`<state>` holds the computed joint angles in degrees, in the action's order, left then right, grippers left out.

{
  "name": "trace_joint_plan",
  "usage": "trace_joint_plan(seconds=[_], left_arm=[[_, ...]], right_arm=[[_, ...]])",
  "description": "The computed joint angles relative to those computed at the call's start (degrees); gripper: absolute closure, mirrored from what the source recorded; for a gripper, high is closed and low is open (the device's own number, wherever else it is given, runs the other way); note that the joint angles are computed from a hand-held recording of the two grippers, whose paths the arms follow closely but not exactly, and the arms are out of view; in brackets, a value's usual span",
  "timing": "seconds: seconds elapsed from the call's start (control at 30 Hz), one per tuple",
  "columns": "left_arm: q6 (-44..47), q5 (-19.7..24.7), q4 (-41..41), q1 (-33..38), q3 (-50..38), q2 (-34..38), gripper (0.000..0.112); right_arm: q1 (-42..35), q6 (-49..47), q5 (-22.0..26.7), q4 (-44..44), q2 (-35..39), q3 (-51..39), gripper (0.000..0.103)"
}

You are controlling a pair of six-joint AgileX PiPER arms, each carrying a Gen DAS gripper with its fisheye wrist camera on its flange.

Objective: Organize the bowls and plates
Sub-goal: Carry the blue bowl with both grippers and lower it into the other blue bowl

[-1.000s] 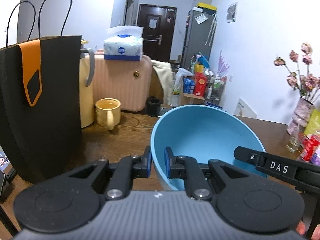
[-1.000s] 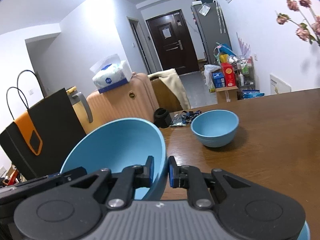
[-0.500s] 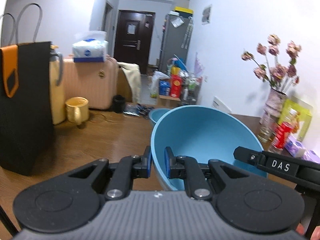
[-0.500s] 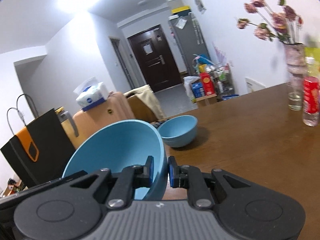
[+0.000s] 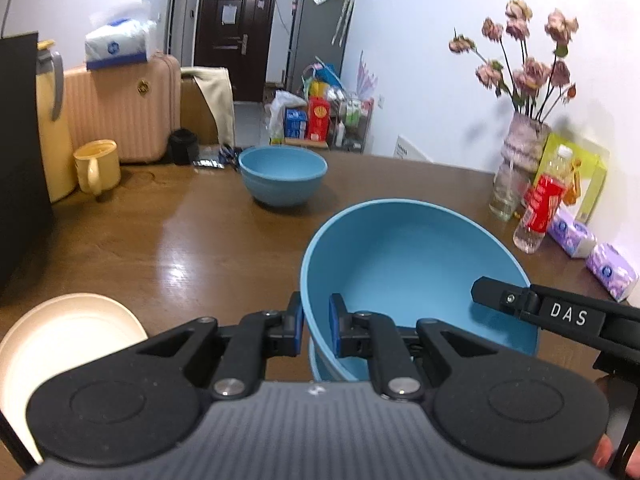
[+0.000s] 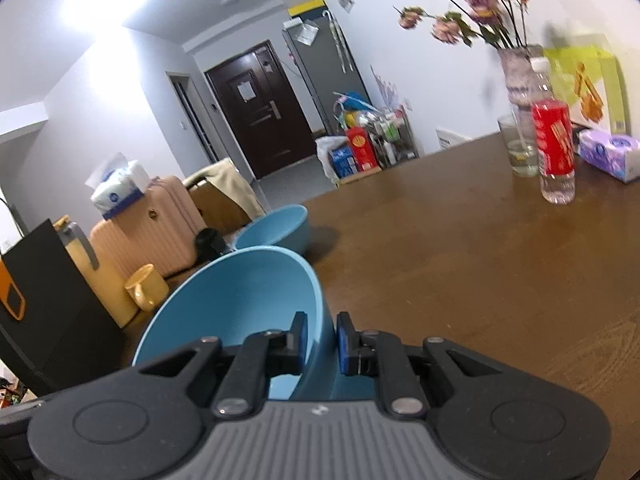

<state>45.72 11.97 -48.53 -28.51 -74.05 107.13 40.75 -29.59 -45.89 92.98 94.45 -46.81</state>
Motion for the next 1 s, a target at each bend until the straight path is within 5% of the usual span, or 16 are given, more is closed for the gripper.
trace_joint_plan(seconds=[0.57,1.0], left_arm=[[-20.10,0.35,19.41,-2.67,-2.59,4.92,0.099],[-24.66,2.29,22.91,-2.81,-4.36,5.88,0.099]], right_arm=[[-3.87,5.67,5.95,-6.18,2.29,4.50,0.089],[-3.03,0.99,4.53,-4.38,3.59,3.38,0.088]])
